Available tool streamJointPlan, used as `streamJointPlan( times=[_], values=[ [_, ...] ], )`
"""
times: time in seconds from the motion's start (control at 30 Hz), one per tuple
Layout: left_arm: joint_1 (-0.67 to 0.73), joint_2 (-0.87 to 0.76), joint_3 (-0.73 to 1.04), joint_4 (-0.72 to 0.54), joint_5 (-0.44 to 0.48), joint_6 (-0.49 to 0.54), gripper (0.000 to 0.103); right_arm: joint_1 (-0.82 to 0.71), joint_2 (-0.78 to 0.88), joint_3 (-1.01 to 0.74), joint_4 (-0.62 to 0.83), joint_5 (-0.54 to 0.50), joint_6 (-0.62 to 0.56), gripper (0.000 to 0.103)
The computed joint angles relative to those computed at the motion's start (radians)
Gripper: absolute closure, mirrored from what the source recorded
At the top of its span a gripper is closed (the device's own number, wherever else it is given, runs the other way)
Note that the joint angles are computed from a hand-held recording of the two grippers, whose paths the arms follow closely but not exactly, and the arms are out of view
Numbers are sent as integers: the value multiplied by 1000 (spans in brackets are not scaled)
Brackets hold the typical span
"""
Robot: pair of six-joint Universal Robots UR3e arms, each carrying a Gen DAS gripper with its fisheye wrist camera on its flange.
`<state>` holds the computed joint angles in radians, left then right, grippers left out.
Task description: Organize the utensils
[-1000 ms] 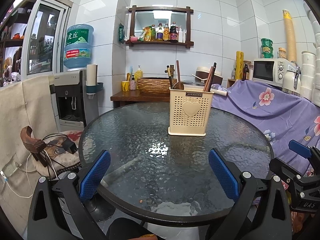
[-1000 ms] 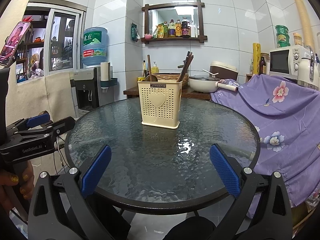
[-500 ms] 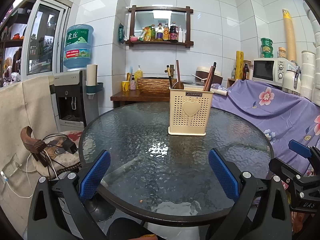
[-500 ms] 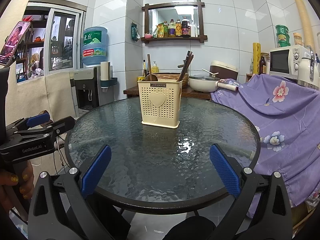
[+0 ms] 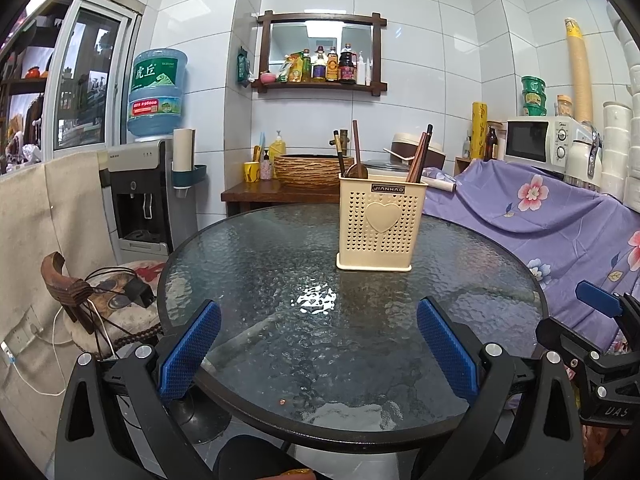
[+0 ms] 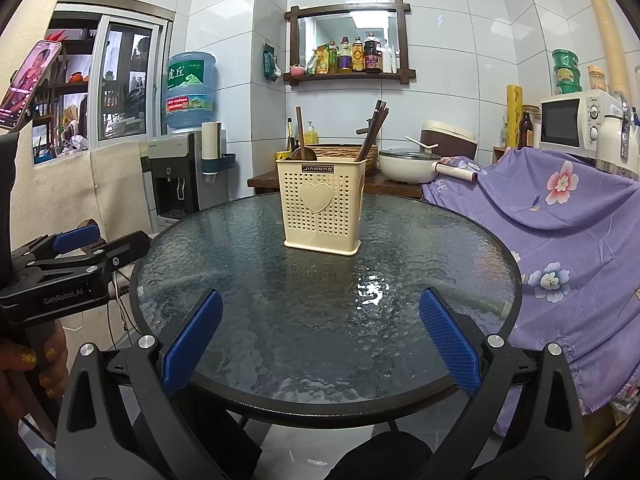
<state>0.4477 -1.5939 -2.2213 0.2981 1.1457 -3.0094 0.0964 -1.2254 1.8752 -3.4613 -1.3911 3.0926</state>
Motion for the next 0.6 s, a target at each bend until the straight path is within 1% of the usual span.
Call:
streamJointPlan(
  times=[0.6],
  values=[
    [5, 1, -13, 13, -7, 2, 7, -1, 4, 8, -9, 2, 0, 6]
  ],
)
